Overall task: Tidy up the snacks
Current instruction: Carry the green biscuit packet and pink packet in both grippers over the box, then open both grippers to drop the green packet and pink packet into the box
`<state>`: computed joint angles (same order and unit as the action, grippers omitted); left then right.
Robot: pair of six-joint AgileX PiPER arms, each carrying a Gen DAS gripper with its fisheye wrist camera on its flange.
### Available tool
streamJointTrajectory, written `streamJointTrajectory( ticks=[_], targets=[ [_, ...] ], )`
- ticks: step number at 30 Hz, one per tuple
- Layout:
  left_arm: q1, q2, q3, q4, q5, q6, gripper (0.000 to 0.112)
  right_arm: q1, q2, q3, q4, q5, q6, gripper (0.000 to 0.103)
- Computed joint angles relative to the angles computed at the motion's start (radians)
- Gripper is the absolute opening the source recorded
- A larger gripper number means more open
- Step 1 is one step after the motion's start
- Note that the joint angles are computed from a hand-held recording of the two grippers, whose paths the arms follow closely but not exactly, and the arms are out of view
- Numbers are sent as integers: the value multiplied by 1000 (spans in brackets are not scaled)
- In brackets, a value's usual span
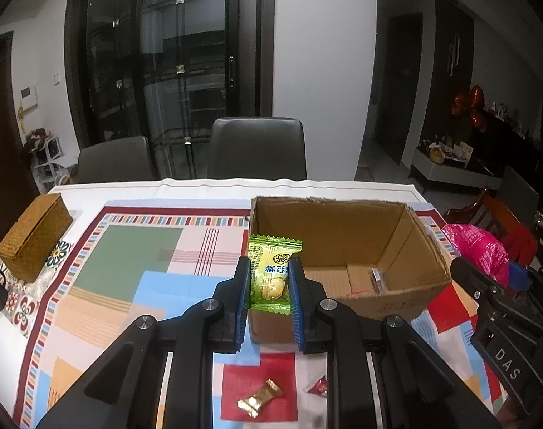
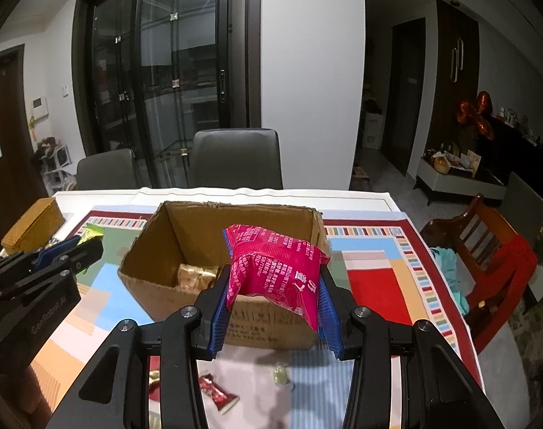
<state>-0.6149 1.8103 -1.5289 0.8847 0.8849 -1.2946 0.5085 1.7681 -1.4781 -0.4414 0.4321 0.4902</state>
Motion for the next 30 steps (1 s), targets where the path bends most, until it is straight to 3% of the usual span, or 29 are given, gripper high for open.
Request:
streamJointTrajectory(
  ticks=[30],
  targets=[
    [172, 217, -251, -204, -114, 313, 21, -38, 286, -384, 215, 139, -234, 45]
  ],
)
